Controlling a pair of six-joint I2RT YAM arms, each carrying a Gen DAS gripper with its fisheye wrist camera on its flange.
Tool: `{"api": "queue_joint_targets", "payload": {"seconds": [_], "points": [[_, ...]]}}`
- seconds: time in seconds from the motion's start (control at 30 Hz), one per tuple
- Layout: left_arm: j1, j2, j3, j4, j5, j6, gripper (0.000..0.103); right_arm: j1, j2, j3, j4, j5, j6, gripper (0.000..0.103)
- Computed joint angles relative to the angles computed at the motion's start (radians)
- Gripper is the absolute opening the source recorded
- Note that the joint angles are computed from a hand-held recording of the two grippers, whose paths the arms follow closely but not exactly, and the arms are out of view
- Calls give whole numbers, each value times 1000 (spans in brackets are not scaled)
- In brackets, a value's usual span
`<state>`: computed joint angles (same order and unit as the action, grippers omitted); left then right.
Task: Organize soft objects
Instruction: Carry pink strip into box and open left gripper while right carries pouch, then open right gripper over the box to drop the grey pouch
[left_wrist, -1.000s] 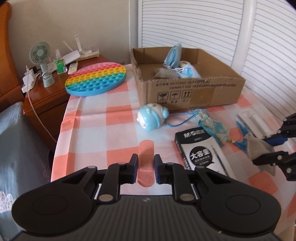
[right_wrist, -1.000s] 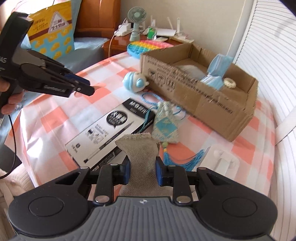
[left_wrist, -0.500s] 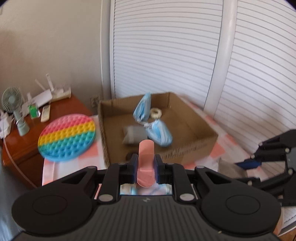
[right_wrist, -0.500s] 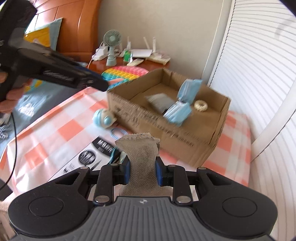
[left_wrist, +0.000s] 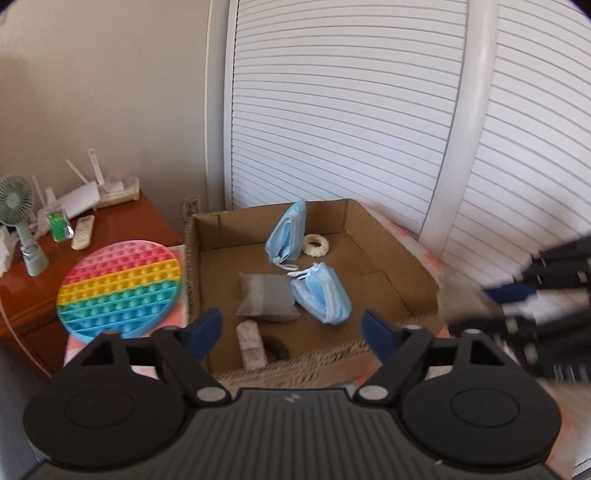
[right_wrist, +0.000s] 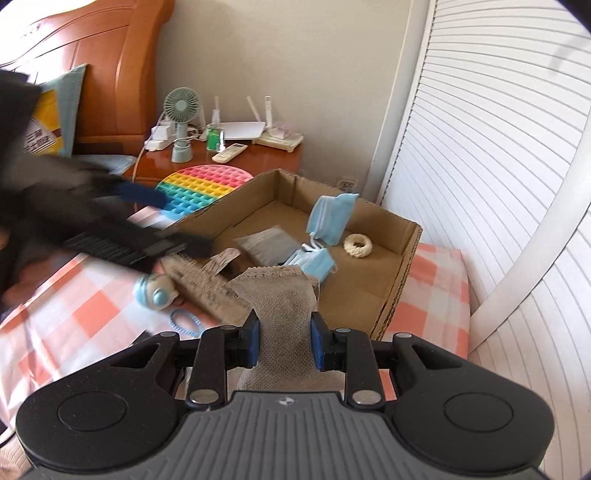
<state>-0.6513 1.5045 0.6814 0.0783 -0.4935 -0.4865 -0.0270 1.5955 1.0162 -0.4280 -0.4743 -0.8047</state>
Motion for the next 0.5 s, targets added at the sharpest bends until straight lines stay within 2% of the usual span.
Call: {"api": "queue_joint_targets", "payload": {"seconds": [0.13, 0.27, 0.4, 0.47, 0.5], "points": [[-91, -126, -88, -83, -114, -45, 99, 36, 62, 52, 31, 32, 61, 31], [-215, -177, -128, -227, -255, -167, 99, 85, 142, 135, 54, 81, 121, 31], [-292, -196, -148, -336, -281, -299, 99, 141, 245, 238, 91, 158, 199, 31], [-322, -203, -159, -369, -294, -347, 99, 166, 292, 278, 124, 210, 231, 38], [-337, -201, -161, -390, -302, -376, 99, 176, 311, 294, 136, 235, 252, 53]]}}
